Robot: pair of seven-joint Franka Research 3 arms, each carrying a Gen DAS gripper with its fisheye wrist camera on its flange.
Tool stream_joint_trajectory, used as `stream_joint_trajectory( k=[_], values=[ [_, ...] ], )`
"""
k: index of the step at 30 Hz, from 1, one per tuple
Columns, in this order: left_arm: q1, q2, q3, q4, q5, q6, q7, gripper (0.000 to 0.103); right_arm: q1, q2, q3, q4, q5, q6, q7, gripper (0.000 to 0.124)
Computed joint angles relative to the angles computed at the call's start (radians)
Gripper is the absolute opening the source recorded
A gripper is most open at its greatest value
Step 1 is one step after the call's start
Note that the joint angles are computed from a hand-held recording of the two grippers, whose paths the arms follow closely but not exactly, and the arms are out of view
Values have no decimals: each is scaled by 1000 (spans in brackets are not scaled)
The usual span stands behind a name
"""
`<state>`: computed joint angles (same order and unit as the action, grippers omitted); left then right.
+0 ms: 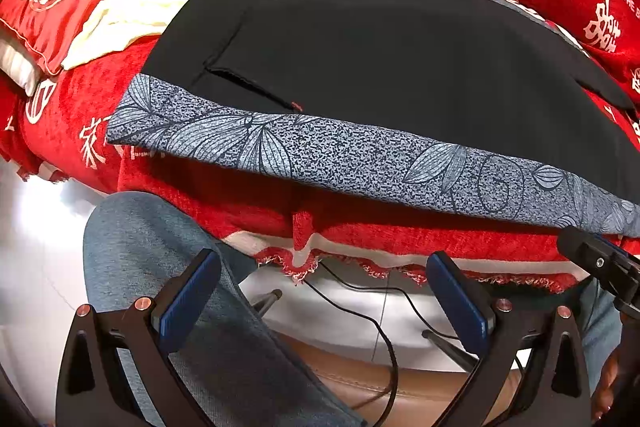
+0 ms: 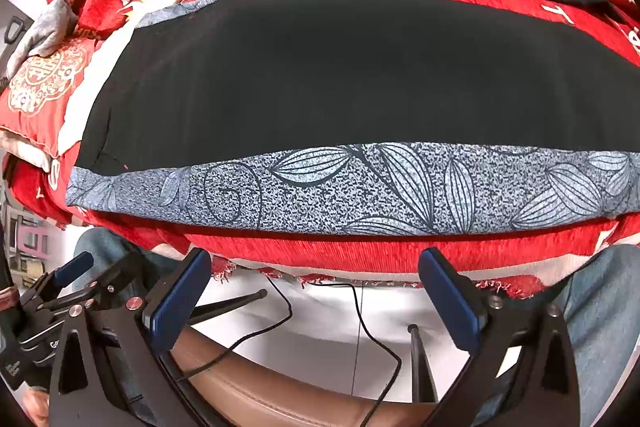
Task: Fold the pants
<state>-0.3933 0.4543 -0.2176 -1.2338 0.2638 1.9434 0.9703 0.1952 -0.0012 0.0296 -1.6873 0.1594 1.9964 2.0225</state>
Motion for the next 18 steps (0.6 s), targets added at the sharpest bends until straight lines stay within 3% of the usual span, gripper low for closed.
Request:
stream_joint_trajectory(
  k=[18],
  values=[
    [6, -1, 0, -11, -7, 4, -6, 103, -1, -3, -2, -7, 11, 6, -4, 103]
  ],
)
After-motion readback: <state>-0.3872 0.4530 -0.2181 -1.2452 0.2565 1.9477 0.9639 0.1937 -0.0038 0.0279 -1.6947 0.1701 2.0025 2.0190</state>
